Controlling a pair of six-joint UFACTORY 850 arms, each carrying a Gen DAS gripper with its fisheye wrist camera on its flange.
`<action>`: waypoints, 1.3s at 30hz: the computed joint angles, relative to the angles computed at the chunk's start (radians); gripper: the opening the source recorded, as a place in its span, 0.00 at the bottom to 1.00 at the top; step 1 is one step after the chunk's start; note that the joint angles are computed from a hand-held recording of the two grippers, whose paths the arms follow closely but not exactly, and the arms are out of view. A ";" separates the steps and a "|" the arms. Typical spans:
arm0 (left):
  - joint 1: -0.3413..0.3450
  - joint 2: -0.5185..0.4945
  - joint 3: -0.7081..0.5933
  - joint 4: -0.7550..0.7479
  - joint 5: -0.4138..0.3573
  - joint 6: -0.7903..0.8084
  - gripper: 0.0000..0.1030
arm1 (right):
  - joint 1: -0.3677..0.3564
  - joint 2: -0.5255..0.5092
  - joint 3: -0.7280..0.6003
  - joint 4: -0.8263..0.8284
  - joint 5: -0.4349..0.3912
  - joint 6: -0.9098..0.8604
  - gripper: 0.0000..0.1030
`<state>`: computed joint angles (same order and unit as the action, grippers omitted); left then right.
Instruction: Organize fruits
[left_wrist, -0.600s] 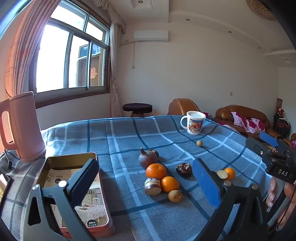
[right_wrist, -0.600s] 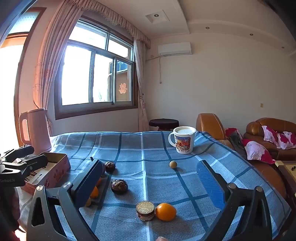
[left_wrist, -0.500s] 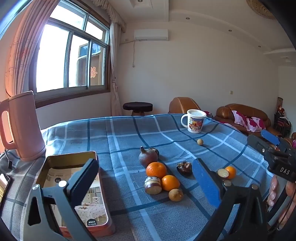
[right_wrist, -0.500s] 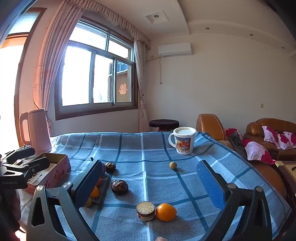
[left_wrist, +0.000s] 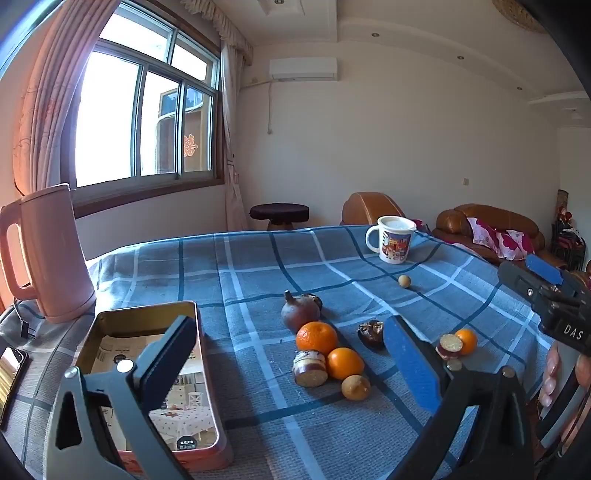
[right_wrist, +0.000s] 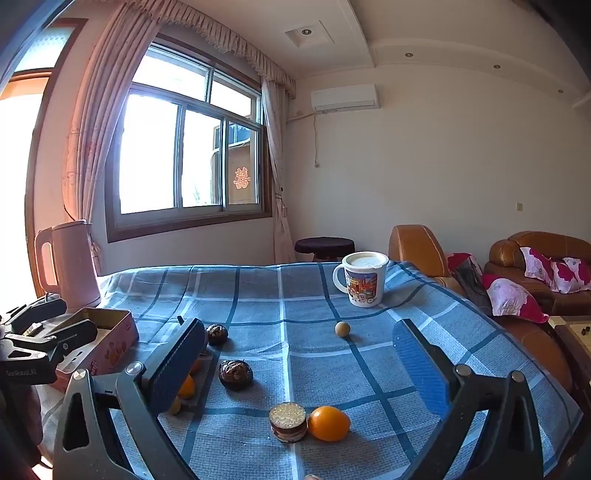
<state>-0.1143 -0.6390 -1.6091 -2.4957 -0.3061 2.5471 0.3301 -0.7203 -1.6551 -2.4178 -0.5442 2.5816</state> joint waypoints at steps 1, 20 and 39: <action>0.000 0.000 0.000 0.001 0.000 -0.001 1.00 | 0.000 -0.001 -0.001 0.002 0.000 -0.002 0.99; -0.003 -0.004 -0.001 -0.036 0.007 0.047 1.00 | 0.002 -0.005 0.002 -0.013 0.002 0.026 0.99; -0.001 -0.005 0.002 -0.037 0.005 0.051 1.00 | -0.001 -0.008 0.007 -0.031 0.010 0.050 0.99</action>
